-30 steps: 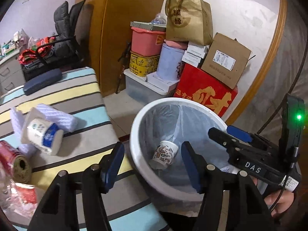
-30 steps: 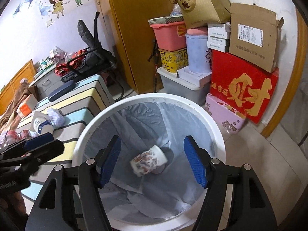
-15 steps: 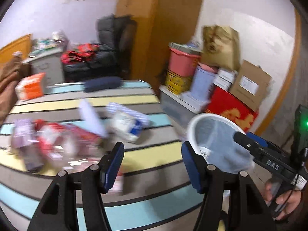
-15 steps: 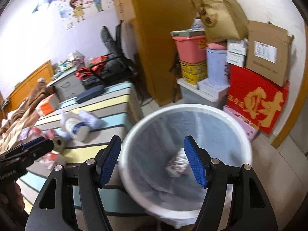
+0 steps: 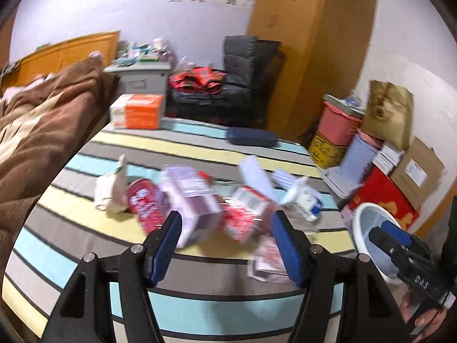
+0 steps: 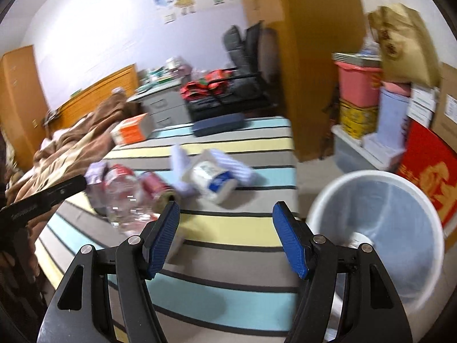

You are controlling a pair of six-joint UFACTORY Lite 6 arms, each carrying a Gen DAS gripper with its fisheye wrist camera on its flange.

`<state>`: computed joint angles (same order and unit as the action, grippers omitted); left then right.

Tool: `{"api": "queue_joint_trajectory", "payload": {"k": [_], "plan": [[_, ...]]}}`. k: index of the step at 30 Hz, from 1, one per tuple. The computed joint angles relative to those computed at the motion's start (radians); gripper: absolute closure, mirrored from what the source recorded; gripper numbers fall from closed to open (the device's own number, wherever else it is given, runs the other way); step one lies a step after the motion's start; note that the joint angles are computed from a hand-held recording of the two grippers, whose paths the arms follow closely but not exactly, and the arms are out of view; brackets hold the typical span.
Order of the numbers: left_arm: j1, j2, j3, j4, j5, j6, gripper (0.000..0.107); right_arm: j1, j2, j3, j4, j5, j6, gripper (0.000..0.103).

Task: Collect trash
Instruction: 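Grasp the purple juice carton with the left tool while the right tool grasps the red-label bottle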

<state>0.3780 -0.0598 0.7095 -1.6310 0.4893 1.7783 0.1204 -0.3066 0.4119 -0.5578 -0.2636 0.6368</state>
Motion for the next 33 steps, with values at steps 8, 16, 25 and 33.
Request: {"api": "queue_joint_trajectory", "payload": {"k": [8, 16, 25, 33], "plan": [[0.076, 0.203, 0.160, 0.059, 0.053, -0.057, 0.039, 0.113, 0.125, 0.102, 0.016, -0.021, 0.011, 0.034], [0.051, 0.331, 0.279, 0.167, 0.063, -0.178, 0.039, 0.171, 0.233, 0.191, -0.086, -0.037, 0.074, 0.034], [0.092, 0.393, 0.327, 0.220, 0.060, -0.182, 0.040, 0.223, 0.329, 0.290, -0.318, 0.007, 0.215, 0.034], [0.112, 0.405, 0.349, 0.260, 0.066, -0.167, 0.040, 0.268, 0.392, 0.359, -0.411, 0.062, 0.254, 0.034]]}}
